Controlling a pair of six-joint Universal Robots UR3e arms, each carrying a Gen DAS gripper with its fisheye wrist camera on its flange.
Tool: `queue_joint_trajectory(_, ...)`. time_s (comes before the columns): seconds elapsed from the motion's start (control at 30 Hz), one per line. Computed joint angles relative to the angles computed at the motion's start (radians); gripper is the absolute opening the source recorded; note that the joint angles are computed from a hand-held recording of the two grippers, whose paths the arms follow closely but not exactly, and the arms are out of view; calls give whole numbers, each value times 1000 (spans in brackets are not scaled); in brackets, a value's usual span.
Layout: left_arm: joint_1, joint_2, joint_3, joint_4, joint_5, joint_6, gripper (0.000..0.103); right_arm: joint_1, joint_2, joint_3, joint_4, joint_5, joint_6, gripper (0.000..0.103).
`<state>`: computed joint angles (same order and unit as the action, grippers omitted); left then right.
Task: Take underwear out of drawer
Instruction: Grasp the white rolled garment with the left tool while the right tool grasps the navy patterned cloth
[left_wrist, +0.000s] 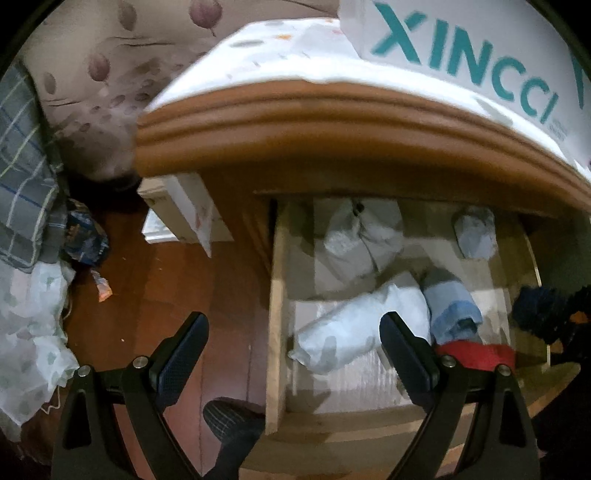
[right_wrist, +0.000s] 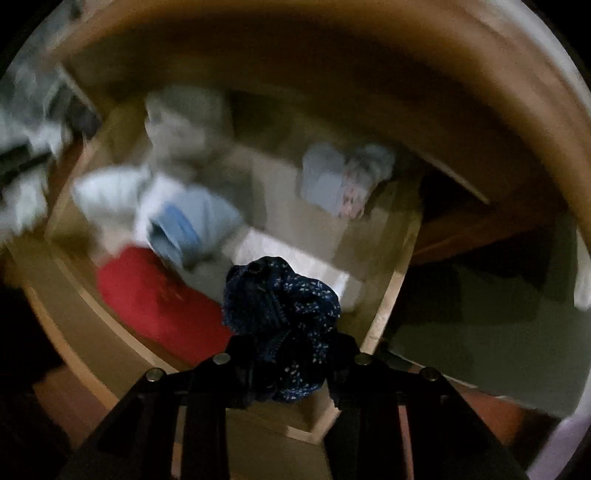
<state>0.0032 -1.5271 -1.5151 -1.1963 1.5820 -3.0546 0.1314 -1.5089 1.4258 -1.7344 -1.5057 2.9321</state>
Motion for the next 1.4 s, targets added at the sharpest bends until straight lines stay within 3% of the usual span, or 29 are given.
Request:
queue_joint_trajectory(0.17,-40,-24,-4,-24,10,47,98,-110,-124,174,-157,203,62,28)
queue_joint_trajectory(0.33,-79,-83,43,-82,-30,109,98,-184,-170,289,-248,307,107,28)
queue_joint_trajectory(0.6,-112,-249,178,-158,-19,124,98,-236,-225,314,-287,334,121,28)
queue_joint_trajectory(1.0,-128,-391,297,-234,33,225,94,-222,-207,310,-308,329,132,28)
queue_joint_trajectory(1.17,-123,-428,352,-294,27,239,87,-211,-199,306,-314,323,136,28)
queue_joint_trajectory(1.3,-145,-478,403,-354,51,239,61,-211,-192,307,-314,329,132,28)
queue_joint_trajectory(1.4,-144,-477,401,-359,53,233,54,-206,-190,306,-307,322,126,28)
